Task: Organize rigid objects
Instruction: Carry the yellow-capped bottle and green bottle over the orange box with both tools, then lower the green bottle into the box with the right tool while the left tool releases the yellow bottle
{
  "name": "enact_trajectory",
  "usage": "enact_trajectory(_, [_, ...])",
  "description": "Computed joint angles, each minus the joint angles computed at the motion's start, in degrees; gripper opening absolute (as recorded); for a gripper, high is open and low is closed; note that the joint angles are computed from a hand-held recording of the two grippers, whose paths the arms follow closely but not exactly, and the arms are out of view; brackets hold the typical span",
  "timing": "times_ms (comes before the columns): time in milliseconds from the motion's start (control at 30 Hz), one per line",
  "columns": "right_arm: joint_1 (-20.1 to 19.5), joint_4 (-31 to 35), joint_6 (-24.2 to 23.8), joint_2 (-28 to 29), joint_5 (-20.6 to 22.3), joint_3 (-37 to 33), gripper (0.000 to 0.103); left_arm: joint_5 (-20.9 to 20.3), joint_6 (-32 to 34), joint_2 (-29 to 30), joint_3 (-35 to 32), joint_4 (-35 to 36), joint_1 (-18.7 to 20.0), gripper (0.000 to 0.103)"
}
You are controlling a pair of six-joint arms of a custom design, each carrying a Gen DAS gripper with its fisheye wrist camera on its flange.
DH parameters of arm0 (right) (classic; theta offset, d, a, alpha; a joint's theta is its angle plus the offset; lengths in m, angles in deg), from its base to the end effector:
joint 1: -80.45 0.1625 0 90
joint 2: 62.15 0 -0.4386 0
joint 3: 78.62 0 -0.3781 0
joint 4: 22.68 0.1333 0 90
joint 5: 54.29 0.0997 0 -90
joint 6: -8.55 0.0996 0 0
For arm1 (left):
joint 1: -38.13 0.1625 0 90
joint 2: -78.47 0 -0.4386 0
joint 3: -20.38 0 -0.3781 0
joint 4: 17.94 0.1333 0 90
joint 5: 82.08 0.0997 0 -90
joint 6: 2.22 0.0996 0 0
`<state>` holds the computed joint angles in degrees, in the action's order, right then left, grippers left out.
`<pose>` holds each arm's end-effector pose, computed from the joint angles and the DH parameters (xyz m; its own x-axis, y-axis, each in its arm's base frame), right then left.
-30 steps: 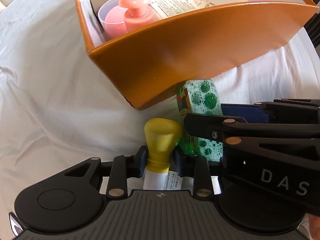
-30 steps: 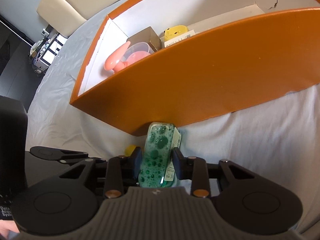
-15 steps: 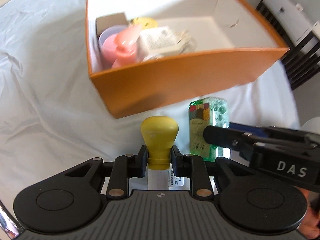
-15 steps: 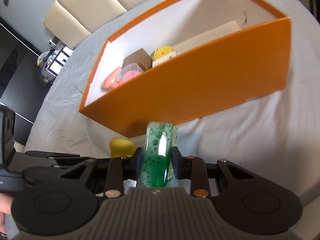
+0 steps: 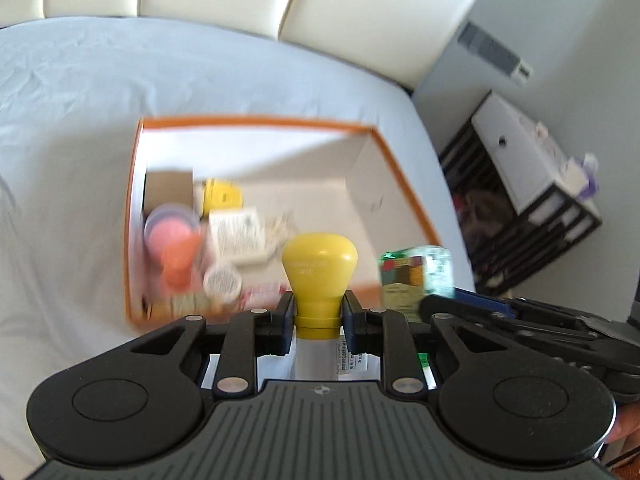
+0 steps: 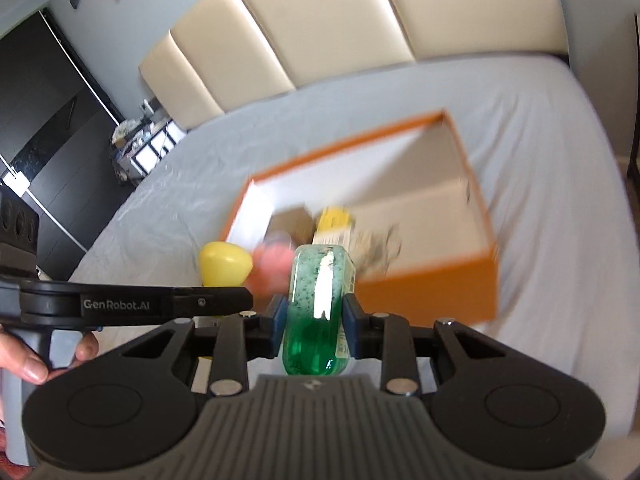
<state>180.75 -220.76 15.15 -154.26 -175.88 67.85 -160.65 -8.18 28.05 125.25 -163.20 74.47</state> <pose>0.1391 -0.3117 0.3237 -0.9197 0.3283 0.2153 -0.0001 0.5481 -0.8364 -0.3929 -0.4790 0.0967 -0.6636 0.7221 -0.1956 0.7405 0.6711 -0.0346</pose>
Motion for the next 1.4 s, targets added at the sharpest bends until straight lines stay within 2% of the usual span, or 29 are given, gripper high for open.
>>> enact_trajectory(167, [-2.3, 2.7, -2.9, -3.7, 1.9, -4.3, 0.03, -1.1, -1.2, 4.1, -4.7, -2.2, 0.8, 0.027])
enact_trajectory(300, [-3.4, 0.2, -7.5, -0.8, -0.9, -8.5, 0.03, -1.2, -1.1, 7.7, -7.3, -4.1, 1.5, 0.027])
enact_trajectory(367, [-5.3, 0.6, -8.8, 1.1, -1.4, -10.8, 0.03, -0.7, -1.0, 9.6, -8.3, -4.5, 1.9, 0.027])
enact_trajectory(500, [-9.9, 4.1, -9.1, 4.3, 0.5, -13.4, 0.03, 1.9, 0.2, 12.2, -8.9, -5.1, 3.0, 0.027])
enact_trajectory(667, [-14.9, 11.5, -7.1, 7.6, 4.2, -15.3, 0.03, 1.5, 0.8, 13.5, -9.9, -2.8, 5.2, 0.027])
enact_trajectory(767, [-16.5, 16.8, -5.8, 9.7, 5.0, -16.7, 0.03, 1.3, 1.4, 13.9, -10.7, -1.8, 5.9, 0.027])
enact_trajectory(867, [-16.5, 18.6, -6.5, 11.6, 4.2, -18.1, 0.03, 1.3, 2.3, 14.0, -11.1, -1.3, 6.1, 0.027])
enact_trajectory(1000, [-17.3, 25.0, -4.3, 12.6, 4.7, -20.9, 0.029, -0.1, 2.5, 14.0, -11.3, -1.0, 6.4, 0.027])
enact_trajectory(1167, [-17.9, 29.4, -3.7, 13.6, 3.9, -22.9, 0.029, -0.8, 3.1, 13.9, -11.3, -1.1, 6.7, 0.027])
enact_trajectory(1233, [-17.1, 30.9, -3.5, 13.7, 2.0, -23.6, 0.029, -0.8, 3.1, 13.9, -11.3, -1.0, 6.7, 0.027])
enact_trajectory(1400, [-14.3, 30.3, -6.5, 15.2, -5.6, -24.4, 0.03, -1.6, 2.9, 13.8, -11.2, -0.7, 6.8, 0.027])
